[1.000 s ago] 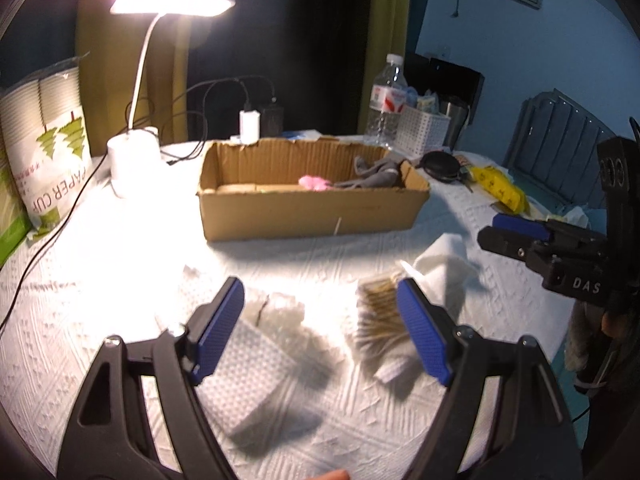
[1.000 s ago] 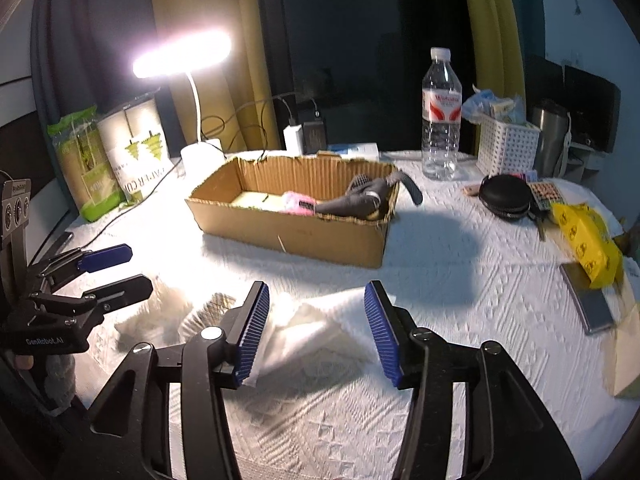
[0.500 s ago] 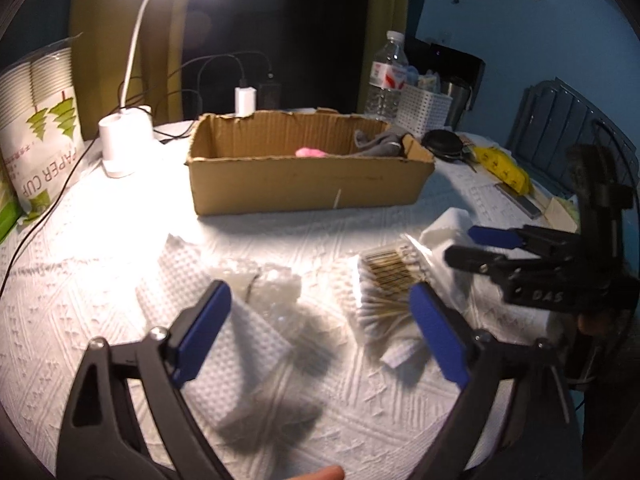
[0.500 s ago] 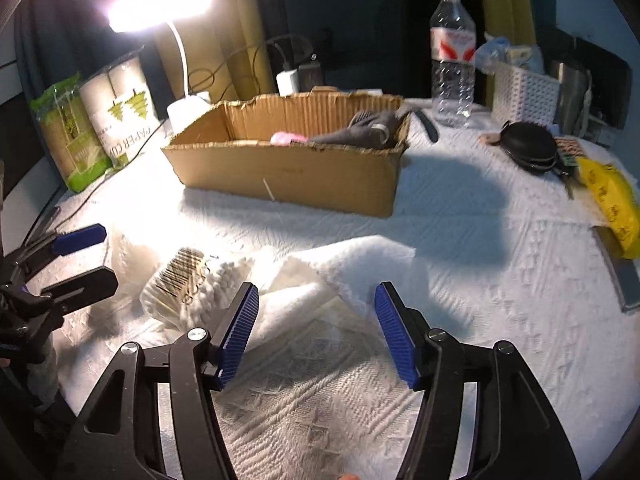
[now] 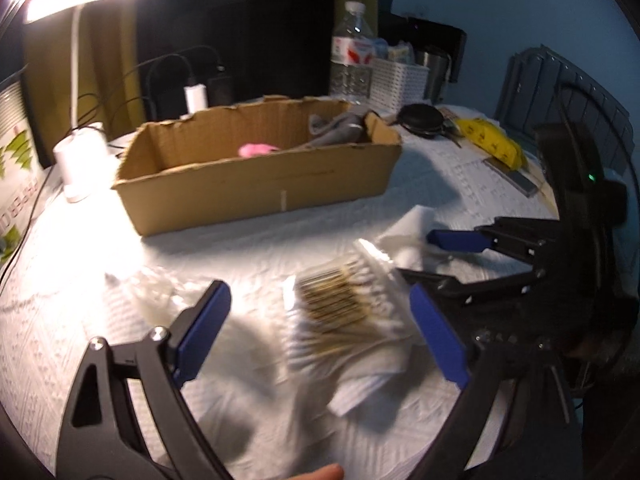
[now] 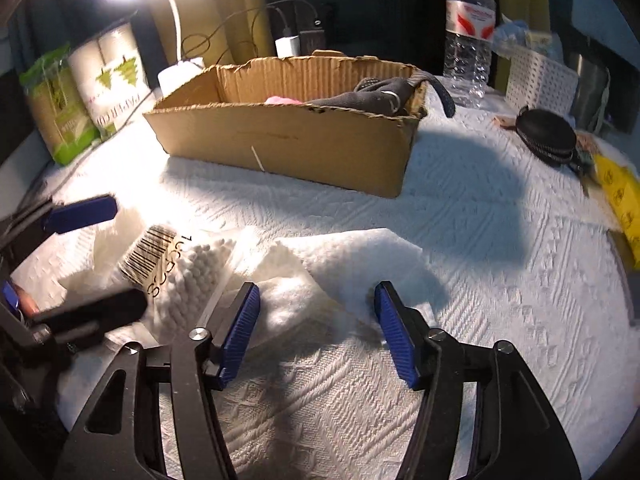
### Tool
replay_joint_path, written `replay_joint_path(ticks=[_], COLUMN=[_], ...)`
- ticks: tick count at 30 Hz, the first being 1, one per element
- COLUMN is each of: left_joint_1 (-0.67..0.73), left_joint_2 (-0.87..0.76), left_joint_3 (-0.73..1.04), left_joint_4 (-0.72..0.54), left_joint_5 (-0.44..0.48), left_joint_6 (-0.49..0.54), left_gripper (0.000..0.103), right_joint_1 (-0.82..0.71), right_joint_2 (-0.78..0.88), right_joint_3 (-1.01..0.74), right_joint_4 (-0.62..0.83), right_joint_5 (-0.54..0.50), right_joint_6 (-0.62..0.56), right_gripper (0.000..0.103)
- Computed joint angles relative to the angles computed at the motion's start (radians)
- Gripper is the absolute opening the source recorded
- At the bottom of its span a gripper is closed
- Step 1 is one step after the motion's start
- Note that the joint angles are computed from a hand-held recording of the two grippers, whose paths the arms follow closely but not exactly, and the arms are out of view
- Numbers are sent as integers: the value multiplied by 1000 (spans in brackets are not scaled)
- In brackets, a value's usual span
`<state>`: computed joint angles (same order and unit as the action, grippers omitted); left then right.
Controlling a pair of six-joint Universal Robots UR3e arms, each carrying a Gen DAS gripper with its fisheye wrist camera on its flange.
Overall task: Organize soft objects
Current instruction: 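Reach the left gripper to the cotton swab bag while the right grasps the white towel, then lift the cotton swab bag with the left gripper while the right carries the towel toward the box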
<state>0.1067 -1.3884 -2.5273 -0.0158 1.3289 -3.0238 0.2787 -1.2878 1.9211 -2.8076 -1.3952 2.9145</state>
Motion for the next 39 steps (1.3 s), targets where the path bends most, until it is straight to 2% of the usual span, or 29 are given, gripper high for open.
replay_joint_path(ticks=[1, 2, 3, 5, 9, 13, 18, 21, 27, 33, 39], left_joint_1=[-27, -48, -56, -75, -112, -182, -259, -267, -290, -279, -242], left_joint_2=[-37, -61, -77, -106, -163, -264, -368, -386, -376, -272, -104], left_joint_3=[24, 42, 57, 82, 119, 194, 310, 327, 323, 293, 261], left_joint_4=[12, 17, 13, 14, 11, -10, -70, -76, -77, -118, -140], left_joint_5=[23, 39, 46, 70, 111, 199, 317, 331, 378, 335, 243], left_joint_6=[-12, -23, -26, -33, -50, -71, -117, -123, -150, -191, -162], left_gripper=[92, 92, 92, 92, 92, 92, 92, 91, 74, 73, 73], right_joint_1=[-2, -7, -19, -38, -95, -193, -321, -385, -469, -487, -482], right_joint_2=[-1, -3, -9, -23, -88, -173, -274, -312, -329, -371, -406], right_joint_3=[3, 7, 17, 35, 90, 148, 189, 194, 144, 120, 121], right_joint_4=[-3, -6, -9, -14, -21, -6, 63, 113, 206, 258, 262], right_joint_5=[10, 24, 45, 75, 136, 182, 270, 329, 441, 491, 511], right_joint_6=[-13, -17, -17, -23, -38, -77, -165, -224, -296, -338, -303], right_gripper=[42, 20, 11, 8, 7, 7, 7, 7, 7, 7, 7])
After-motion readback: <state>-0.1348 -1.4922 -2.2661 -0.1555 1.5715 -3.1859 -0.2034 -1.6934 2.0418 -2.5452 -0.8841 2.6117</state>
